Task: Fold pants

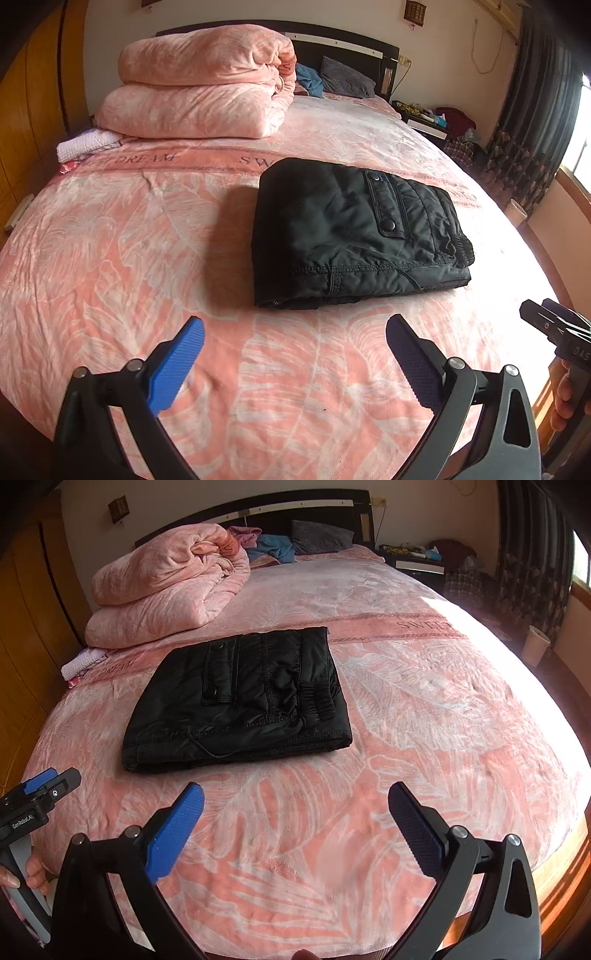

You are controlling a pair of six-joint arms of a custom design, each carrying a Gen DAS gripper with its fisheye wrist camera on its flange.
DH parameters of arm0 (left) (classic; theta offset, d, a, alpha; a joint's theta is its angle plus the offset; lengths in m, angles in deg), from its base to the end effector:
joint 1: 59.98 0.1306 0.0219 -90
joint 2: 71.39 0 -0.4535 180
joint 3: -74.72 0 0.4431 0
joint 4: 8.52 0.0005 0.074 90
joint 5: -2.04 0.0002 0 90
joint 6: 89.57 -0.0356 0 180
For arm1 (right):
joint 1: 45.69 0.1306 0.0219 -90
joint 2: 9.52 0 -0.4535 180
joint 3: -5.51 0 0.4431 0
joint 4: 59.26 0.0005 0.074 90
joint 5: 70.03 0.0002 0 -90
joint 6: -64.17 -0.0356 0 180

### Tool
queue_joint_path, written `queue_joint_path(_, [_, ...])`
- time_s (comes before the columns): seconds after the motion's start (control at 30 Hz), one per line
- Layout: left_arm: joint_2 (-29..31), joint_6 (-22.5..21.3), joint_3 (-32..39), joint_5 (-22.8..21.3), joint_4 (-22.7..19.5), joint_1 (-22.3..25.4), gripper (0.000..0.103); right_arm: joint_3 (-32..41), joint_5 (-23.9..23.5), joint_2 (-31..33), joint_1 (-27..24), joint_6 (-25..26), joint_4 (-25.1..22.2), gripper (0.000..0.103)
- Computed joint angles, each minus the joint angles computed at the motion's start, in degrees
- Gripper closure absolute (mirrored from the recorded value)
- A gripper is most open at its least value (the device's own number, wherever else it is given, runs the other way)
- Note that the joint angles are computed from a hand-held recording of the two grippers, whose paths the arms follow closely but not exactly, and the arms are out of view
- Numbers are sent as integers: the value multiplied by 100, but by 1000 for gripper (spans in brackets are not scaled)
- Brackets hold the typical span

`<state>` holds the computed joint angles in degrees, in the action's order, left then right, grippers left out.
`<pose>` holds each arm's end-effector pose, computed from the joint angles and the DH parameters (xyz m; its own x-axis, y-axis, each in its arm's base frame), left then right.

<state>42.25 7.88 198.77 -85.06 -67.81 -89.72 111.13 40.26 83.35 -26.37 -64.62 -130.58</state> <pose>0.6166 -0.3549 0.5434 -0.7166 0.2602 -0.6471 0.4351 0.8919 -0.1231 0.5069 0.1641 0.5896 -0.7151 0.3719 -0.5918 0.3956 0.9134 0.0960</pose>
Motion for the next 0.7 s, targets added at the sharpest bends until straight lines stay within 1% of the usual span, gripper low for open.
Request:
queue_joint_path(0.1, [-93, -61, -12, -111, 54, -68, 4, 169, 130, 37, 68, -50, -209, 3])
queue_joint_path(0.27, [-236, -65, -21, -205, 84, -144, 4, 281, 135, 19, 145, -93, -289, 3])
queue_joint_path(0.43, [-366, -100, -73, -345, 167, -201, 4, 354, 261, 36, 231, -172, -402, 3])
queue_joint_path(0.7, [-370, -156, -85, -497, 159, -219, 4, 400, 349, 94, 274, -210, -550, 3])
